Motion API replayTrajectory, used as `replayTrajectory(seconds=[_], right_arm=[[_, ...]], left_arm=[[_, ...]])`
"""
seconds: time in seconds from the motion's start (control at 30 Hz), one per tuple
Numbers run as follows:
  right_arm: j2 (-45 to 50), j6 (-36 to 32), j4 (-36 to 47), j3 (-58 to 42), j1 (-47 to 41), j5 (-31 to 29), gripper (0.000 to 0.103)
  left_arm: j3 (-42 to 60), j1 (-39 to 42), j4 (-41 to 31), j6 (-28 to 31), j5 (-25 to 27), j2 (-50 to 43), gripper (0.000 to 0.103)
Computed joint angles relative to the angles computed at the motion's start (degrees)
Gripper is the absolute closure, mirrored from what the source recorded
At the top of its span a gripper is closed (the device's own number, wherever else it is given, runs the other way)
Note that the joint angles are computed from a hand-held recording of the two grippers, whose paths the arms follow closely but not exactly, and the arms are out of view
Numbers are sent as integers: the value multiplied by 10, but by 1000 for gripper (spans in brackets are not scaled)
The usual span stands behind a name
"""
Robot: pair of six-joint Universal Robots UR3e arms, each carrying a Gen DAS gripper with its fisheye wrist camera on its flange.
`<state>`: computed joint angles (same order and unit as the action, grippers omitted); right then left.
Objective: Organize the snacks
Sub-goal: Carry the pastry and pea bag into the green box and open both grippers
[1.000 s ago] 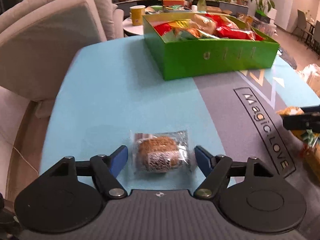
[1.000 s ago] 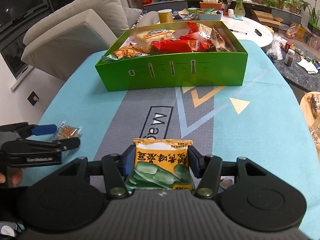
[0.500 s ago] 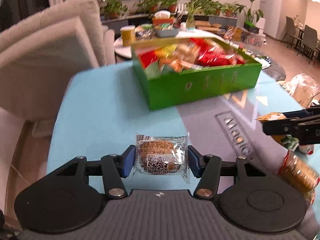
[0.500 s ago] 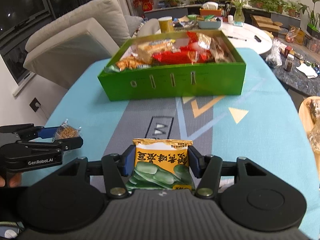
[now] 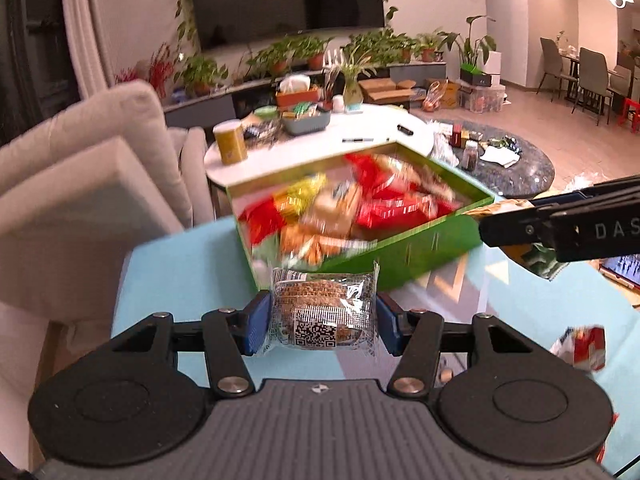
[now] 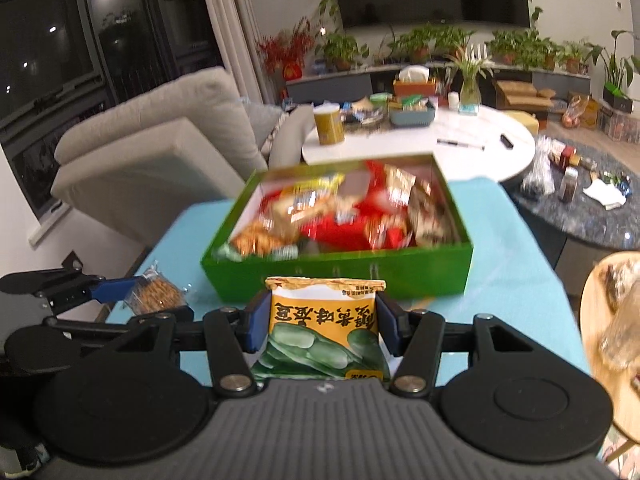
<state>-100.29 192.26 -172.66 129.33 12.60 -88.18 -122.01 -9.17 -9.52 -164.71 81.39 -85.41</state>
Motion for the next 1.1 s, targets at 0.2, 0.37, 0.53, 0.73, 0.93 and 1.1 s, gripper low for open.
replayTrajectory(seconds=[0.2,0.37,0.53,0.73,0.93,1.1], right_arm=[[6,-14,-2,-25,-50,35,23],[18,-23,-15,-40,-85,43,23],[65,-21,-19,-89,-105,56,23],[139,-10,-18,-160,-108,70,23],[207,1,-2,-223,-100,73,23],[253,1,16,-269,-92,70,23]], left_arm=[[92,-30,-2,-9,28,-68,51],[169,-47,1,-10,48,-127,51],[268,-57,-21,-23,58,-196,51],[389,-71,-57,-24,80,-290,51],[464,-65,-86,-34,81,-355,51],[514,-60,-108,-47,85,-399,51]])
